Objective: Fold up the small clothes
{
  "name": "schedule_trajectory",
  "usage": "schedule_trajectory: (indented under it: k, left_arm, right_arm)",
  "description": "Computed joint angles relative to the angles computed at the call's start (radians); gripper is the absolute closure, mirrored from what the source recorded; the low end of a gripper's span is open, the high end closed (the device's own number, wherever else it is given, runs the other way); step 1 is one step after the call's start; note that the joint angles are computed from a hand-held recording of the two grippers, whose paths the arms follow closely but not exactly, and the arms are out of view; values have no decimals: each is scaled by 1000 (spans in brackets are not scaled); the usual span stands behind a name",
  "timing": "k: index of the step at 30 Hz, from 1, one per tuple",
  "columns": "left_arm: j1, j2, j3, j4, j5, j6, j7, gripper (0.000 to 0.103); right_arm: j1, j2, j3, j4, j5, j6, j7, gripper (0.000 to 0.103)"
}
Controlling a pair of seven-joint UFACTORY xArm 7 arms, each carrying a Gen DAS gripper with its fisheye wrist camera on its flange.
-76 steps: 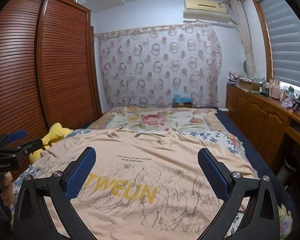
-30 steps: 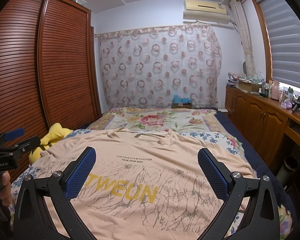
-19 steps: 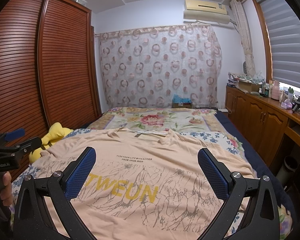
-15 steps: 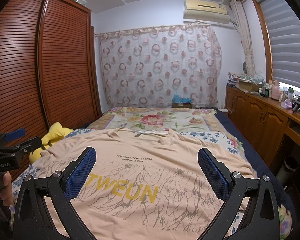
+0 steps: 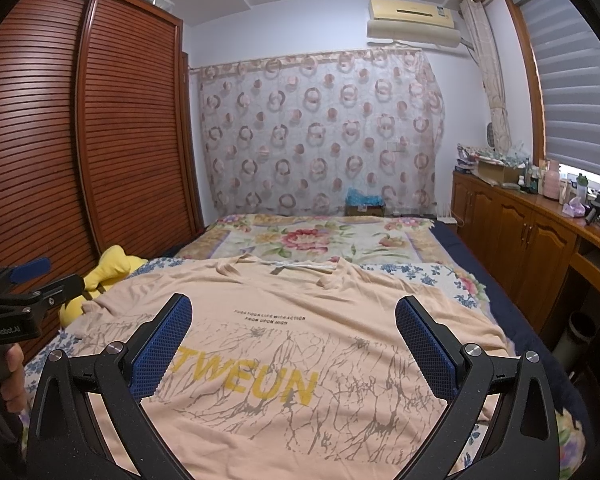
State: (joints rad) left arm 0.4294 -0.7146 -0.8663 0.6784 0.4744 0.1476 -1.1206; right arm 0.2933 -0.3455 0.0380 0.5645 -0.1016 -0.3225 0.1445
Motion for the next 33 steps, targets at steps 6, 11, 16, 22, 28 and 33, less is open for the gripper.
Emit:
schedule_trajectory:
  k: [6,11,16,22,28,33]
  left_arm:
    - [-2,1,2,1,3,2,-2,0]
    - [-12,0,13,-2,4,4,2,0]
    - [-8,2,7,1,6,6,-1,0]
    - [-53,3,57,-16,9,29,22,0]
    - [-80,9,113,-63,19,0,44,0]
    - [-83,24,137,-91,21,-10,64,0]
  right_arm:
    - [-1,-1,4,1,0,-1,0,0]
    - [-3,-2,8,2,2,0,0,0]
    - [2,-7,6,-3,1,1,3,0]
    - [35,3,0,25,-4,36,11,0]
    - [70,47,-8,62,-17,45,5,0]
    - [161,105,-78,113,-60,71,14,0]
